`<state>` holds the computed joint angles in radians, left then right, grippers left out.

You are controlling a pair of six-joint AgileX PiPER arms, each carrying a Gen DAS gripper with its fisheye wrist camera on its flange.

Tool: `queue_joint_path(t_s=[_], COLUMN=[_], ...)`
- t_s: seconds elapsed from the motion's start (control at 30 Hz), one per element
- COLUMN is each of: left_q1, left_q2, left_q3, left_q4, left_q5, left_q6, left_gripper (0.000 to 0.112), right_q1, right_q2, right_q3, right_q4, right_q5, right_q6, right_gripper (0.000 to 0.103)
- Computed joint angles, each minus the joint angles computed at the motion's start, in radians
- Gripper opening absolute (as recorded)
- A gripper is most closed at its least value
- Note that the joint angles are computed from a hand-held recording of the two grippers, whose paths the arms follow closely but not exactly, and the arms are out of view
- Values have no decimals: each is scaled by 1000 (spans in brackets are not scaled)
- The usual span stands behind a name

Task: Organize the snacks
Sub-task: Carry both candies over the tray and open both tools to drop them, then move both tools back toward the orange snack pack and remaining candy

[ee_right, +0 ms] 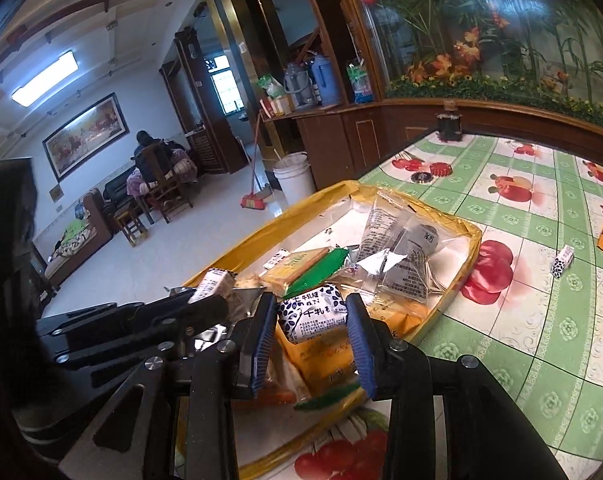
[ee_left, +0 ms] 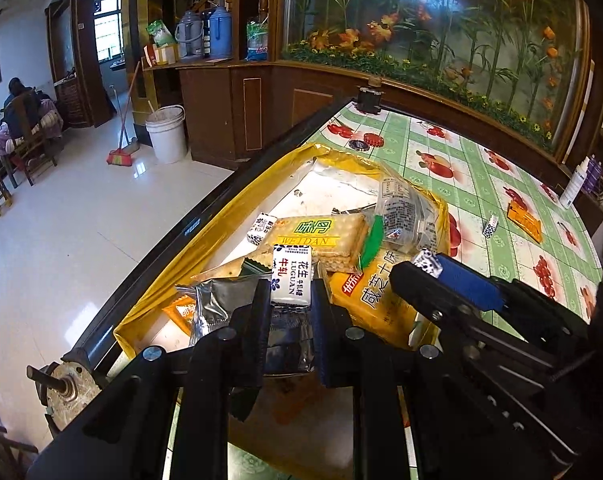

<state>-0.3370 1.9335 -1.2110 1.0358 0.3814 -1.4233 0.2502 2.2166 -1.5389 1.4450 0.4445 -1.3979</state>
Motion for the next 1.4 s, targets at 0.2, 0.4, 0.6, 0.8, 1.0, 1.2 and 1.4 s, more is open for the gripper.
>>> queue_joint_path(t_s=[0.2, 0.4, 0.6, 0.8, 1.0, 1.2, 1.4], left_q1=[-10, -13, -58, -123, -184, -235, -260], left_q2=[2, -27, -21, 12, 64, 151, 259], left_q3=[-8, 23, -12, -82, -166, -298, -484], left_q4=[-12, 30, 1, -56, -127, -232, -354], left_q5=[19, 4, 39, 71, 107, 145, 190], left_q6=[11, -60, -11, 67, 155, 284, 440], left_gripper=[39, 73, 73, 73, 73, 73, 73], right_q1=[-26, -77, -123, -228, -350, -438, -470], right_q2=[22, 26, -9, -28, -23, -4, 17], right_q3=[-23, -24, 40, 101, 117, 104, 75], right_q4=[-26, 3, 69, 110, 136, 180, 183], right_q5=[28, 70, 81, 85, 89, 68, 42], right_q6=[60, 65, -20, -60, -71, -78, -58], right_gripper=[43, 45, 45, 49, 49, 49, 57])
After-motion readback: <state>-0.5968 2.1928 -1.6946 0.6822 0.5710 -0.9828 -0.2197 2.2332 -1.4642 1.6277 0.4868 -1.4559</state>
